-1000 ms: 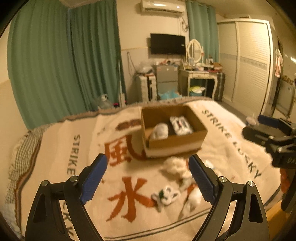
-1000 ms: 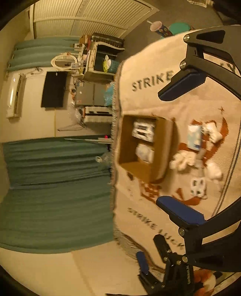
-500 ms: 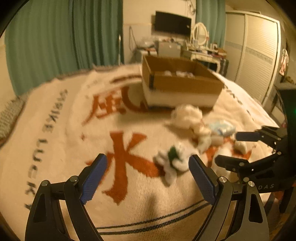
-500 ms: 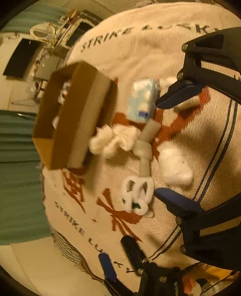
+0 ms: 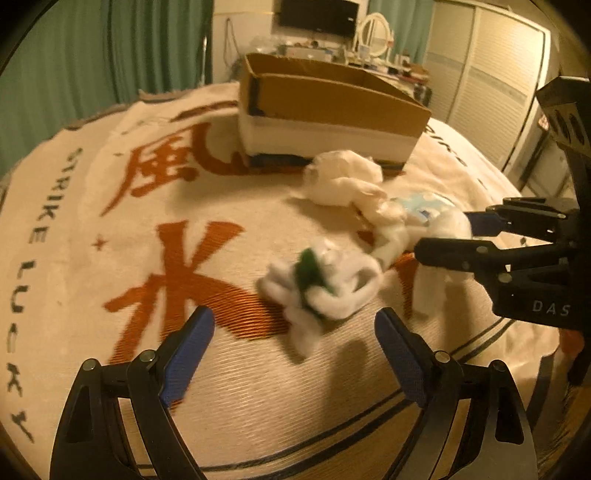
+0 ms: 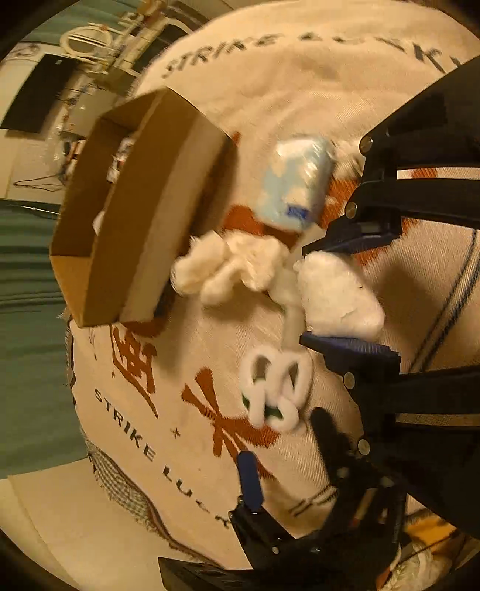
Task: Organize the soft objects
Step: 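Grasp a white cloth with the right tool while the left tool grasps the knotted towel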
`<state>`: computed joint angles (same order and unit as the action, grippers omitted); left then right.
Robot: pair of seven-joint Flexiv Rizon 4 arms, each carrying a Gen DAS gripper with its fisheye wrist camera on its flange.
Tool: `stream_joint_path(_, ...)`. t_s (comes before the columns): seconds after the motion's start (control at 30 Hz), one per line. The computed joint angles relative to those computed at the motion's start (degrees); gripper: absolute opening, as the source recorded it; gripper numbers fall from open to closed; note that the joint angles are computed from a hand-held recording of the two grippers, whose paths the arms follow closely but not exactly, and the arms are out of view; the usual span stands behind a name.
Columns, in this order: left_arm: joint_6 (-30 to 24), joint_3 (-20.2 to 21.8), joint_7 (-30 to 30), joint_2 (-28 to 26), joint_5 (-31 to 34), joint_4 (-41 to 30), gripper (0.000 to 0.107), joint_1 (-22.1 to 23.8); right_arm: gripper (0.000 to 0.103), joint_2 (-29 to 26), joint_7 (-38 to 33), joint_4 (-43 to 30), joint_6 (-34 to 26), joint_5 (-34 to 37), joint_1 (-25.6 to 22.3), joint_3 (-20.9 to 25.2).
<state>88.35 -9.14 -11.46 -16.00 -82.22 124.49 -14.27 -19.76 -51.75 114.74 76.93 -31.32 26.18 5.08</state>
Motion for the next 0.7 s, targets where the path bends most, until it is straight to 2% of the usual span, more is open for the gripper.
stream_joint_path(0.07,-1.9,0.0,-3.0,-0.6,2.0,-0.8,0.089,0.5,0.040,0.2,0.2,0.0,-0.2,-0.4,-0.1,-0.5)
stream_joint_path(0.13,-0.7,-0.7,-3.1,-1.7,2.3,-2.0,0.088,0.5,0.040,0.8,3.0,0.7,0.6,-3.0,0.8,-2.6)
stream_joint_path(0.2,0.7,-1.3,-3.4,-2.9,3.5,-3.0,0.088,0.7,0.040,1.1,3.7,0.9,1.1,-3.1,0.3,-2.4)
stream_joint_path(0.27,2.1,-3.5,0.6,-3.7,-0.4,-4.0,0.088,1.4,0.040,1.6,4.8,1.3,1.2,-3.5,0.1,-2.4)
stream_joint_path(0.3,2.4,-3.8,2.9,-4.1,-2.5,-4.5,0.086,1.1,0.040,1.7,5.4,1.5,1.2,-4.1,0.2,-2.6)
stream_joint_path(0.33,2.1,-3.0,2.4,-4.4,-1.5,-4.5,0.081,0.6,0.040,2.0,6.4,1.8,1.4,-5.1,0.3,-3.1)
stream_joint_path(0.37,1.9,-2.4,1.6,-4.5,-0.2,-4.2,0.071,0.3,0.040,2.0,6.6,1.9,1.5,-5.4,0.1,-3.0)
stream_joint_path(0.4,2.1,-2.7,2.6,-4.4,-1.0,-4.2,0.069,0.3,0.040,2.2,7.1,2.0,1.7,-5.7,0.0,-3.1)
stream_joint_path(0.43,2.8,-3.4,6.3,-4.2,-5.2,-4.5,0.067,0.0,0.040,2.2,7.9,2.1,1.9,-6.2,0.0,-3.3)
stream_joint_path(0.47,1.7,-2.8,7.2,-3.7,-6.3,-4.4,0.060,-0.5,0.040,2.3,8.3,2.1,2.0,-6.3,-0.2,-3.1)
stream_joint_path(0.53,0.2,-1.4,6.7,-2.7,-6.6,-3.5,0.059,-1.4,0.040,2.4,9.3,2.2,2.6,-6.6,-0.5,-3.2)
stream_joint_path(0.63,2.0,0.6,8.1,-1.9,-9.4,-2.8,0.055,-4.2,0.040,3.3,12.2,3.2,3.8,-8.1,-0.2,-4.1)
stream_joint_path(0.7,2.6,1.8,6.4,-0.8,-8.2,-1.3,0.055,-5.4,0.040,4.0,14.4,4.0,4.7,-9.8,-0.1,-4.9)
